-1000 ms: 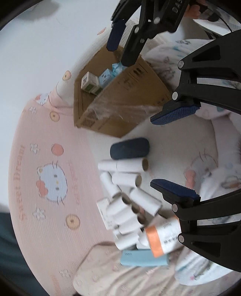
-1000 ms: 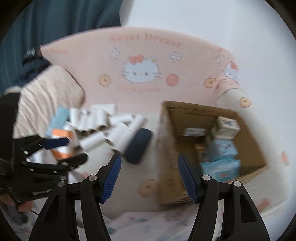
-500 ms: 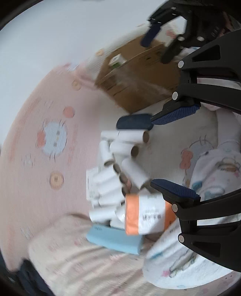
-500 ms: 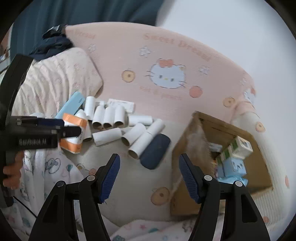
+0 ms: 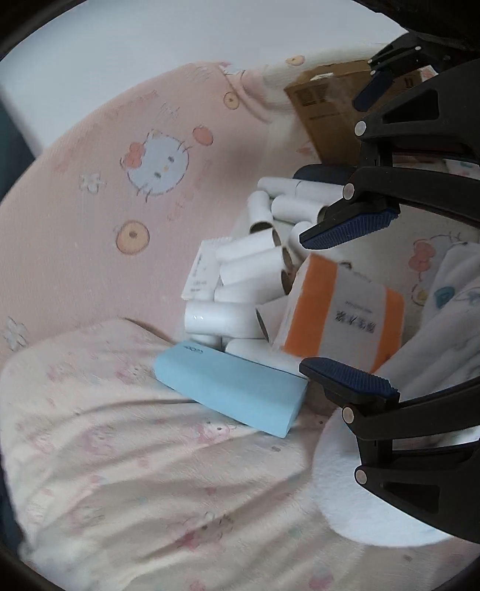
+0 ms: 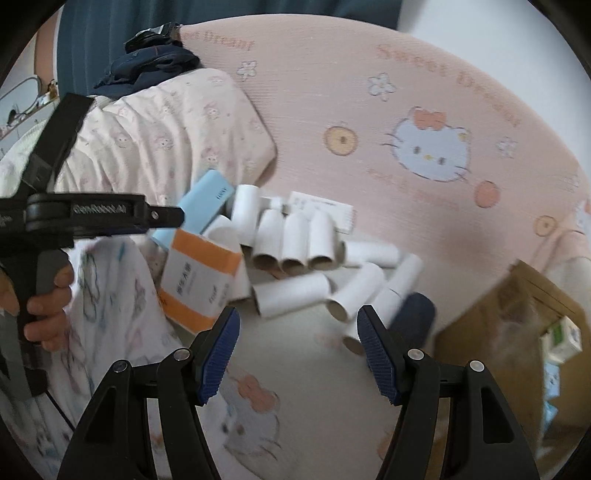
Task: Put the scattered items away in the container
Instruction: 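Reach the right gripper to the orange-and-white tissue pack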
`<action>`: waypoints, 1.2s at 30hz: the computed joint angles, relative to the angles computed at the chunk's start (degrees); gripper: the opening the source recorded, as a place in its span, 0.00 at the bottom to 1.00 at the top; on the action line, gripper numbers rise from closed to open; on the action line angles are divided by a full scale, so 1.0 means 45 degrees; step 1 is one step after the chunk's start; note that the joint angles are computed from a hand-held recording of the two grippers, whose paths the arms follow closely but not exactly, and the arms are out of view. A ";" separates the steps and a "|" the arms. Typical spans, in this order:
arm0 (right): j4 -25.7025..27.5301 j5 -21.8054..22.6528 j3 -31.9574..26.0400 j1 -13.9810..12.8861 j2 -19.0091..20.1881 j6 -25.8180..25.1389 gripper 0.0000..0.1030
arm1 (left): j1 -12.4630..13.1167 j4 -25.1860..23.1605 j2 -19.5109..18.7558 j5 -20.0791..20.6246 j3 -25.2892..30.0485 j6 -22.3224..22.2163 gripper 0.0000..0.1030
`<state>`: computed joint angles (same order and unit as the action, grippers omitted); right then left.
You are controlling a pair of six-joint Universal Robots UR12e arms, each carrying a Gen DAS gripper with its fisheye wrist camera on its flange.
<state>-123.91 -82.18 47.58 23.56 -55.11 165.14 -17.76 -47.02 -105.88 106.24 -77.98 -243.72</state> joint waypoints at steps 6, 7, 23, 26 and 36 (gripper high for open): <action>0.1179 0.1077 -0.1409 0.0142 0.0997 0.0290 0.62 | 0.0351 0.0973 -0.0262 -0.0918 -0.0145 0.0602 0.63; 0.1416 0.1223 -0.1643 0.0161 0.1157 0.0379 0.62 | 0.0383 0.0881 -0.0311 -0.1016 -0.0094 0.0698 0.63; 0.2519 0.2511 -0.2344 0.0183 0.1956 0.1869 0.62 | 0.0049 -0.1127 -0.0779 0.0887 0.0730 -0.0454 0.63; 0.2631 0.2564 -0.2315 0.0175 0.1960 0.1653 0.62 | 0.0128 -0.1676 -0.0959 0.0620 0.1027 -0.0188 0.63; 0.2485 0.3752 -0.2609 0.0018 0.2321 0.2746 0.60 | 0.0605 0.1532 -0.0620 -0.1981 -0.0288 -0.0131 0.43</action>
<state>-112.72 -65.30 35.84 23.64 -44.67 177.50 -15.03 -40.13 -108.67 97.33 -79.28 -244.31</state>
